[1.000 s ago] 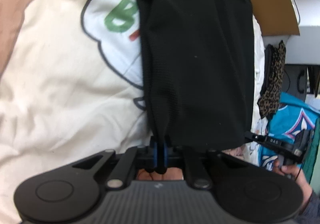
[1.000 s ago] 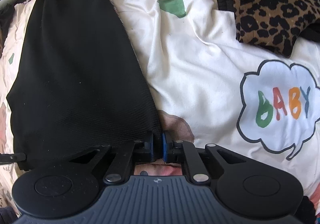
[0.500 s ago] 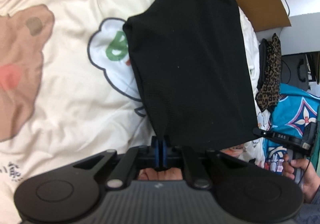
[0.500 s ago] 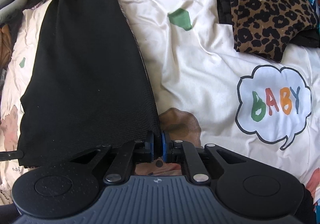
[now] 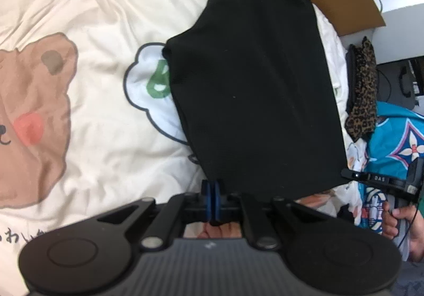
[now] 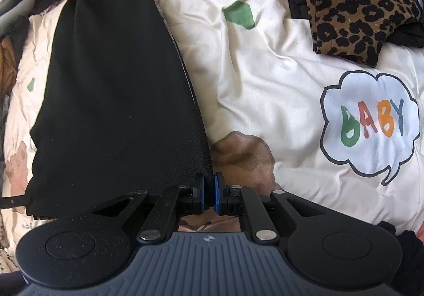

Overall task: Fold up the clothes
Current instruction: 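Open the left tool and release the folded shorts on the sheet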

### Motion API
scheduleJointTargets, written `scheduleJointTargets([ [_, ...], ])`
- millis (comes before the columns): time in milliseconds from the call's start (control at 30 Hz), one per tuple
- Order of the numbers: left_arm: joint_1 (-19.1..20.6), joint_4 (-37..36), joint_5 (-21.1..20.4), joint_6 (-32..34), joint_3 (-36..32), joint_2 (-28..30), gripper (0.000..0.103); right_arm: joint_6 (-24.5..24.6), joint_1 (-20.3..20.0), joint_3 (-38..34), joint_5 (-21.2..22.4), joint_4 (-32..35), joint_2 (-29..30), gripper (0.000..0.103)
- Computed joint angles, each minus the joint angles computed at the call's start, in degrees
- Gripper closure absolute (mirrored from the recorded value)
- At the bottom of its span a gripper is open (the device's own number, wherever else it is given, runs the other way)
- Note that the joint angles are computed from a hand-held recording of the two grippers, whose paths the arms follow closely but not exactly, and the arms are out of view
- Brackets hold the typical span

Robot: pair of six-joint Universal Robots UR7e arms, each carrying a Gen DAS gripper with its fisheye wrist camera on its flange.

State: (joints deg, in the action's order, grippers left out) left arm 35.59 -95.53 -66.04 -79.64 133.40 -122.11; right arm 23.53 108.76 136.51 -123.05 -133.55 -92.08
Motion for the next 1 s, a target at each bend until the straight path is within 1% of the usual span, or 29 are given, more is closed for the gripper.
scheduleJointTargets([
  [100, 0.9, 1.3, -0.4, -0.4, 0.6, -0.6, 0.103, -0.6, -0.8, 0.5, -0.4, -1.0, 0.8, 0.098],
  [167, 1.3, 2.7, -0.3, -1.9, 1.1, -1.3, 0.103, -1.1, -1.4, 0.9, -0.8, -2.0, 1.6, 0.098],
  [300, 1.8, 2.2, 0.3, -4.4, 3.1, -4.3, 0.103, -2.8, -2.8, 2.1, -0.7, -4.9, 2.8, 0.097],
  [367, 2.4, 2.2, 0.0, -5.6, 3.4, -5.0, 0.103, -3.8, -2.9, 2.6, -0.7, -5.8, 2.9, 0.097],
  [433, 2.1, 2.9, 0.1, -6.7, 3.1, -5.2, 0.102, -4.9, -3.0, 3.0, -0.6, -6.8, 2.6, 0.096],
  [467, 1.8, 3.2, 0.2, -7.2, 2.9, -5.2, 0.097, -5.3, -3.3, 3.4, -0.3, -7.6, 2.5, 0.096],
  [500, 1.5, 3.4, 0.4, -7.4, 2.8, -5.4, 0.089, -5.7, -3.6, 3.8, 0.0, -8.4, 2.2, 0.096],
  [567, 0.4, 3.9, 1.2, -8.5, 2.6, -5.6, 0.082, -6.4, -4.3, 4.6, 0.6, -9.8, 1.6, 0.096],
  [667, -0.2, 3.1, 1.8, -9.9, 3.0, -6.0, 0.081, -7.1, -4.5, 5.0, 0.9, -10.3, 1.3, 0.096],
  [733, -0.4, 2.0, 2.0, -10.5, 3.4, -6.0, 0.076, -7.6, -4.5, 4.9, 0.9, -10.1, 1.3, 0.096],
  [833, -0.1, -1.5, 1.8, -8.7, 4.3, -5.0, 0.076, -7.9, -4.6, 5.1, 1.1, -10.2, 1.2, 0.096],
  [967, 1.1, -6.0, 0.8, -6.9, 5.8, -3.8, 0.068, -7.8, -4.2, 5.1, 0.7, -10.3, 1.5, 0.096],
  [1000, 1.4, -6.9, 0.4, -6.6, 6.2, -3.4, 0.068, -7.8, -3.9, 4.9, 0.2, -10.1, 1.8, 0.096],
])
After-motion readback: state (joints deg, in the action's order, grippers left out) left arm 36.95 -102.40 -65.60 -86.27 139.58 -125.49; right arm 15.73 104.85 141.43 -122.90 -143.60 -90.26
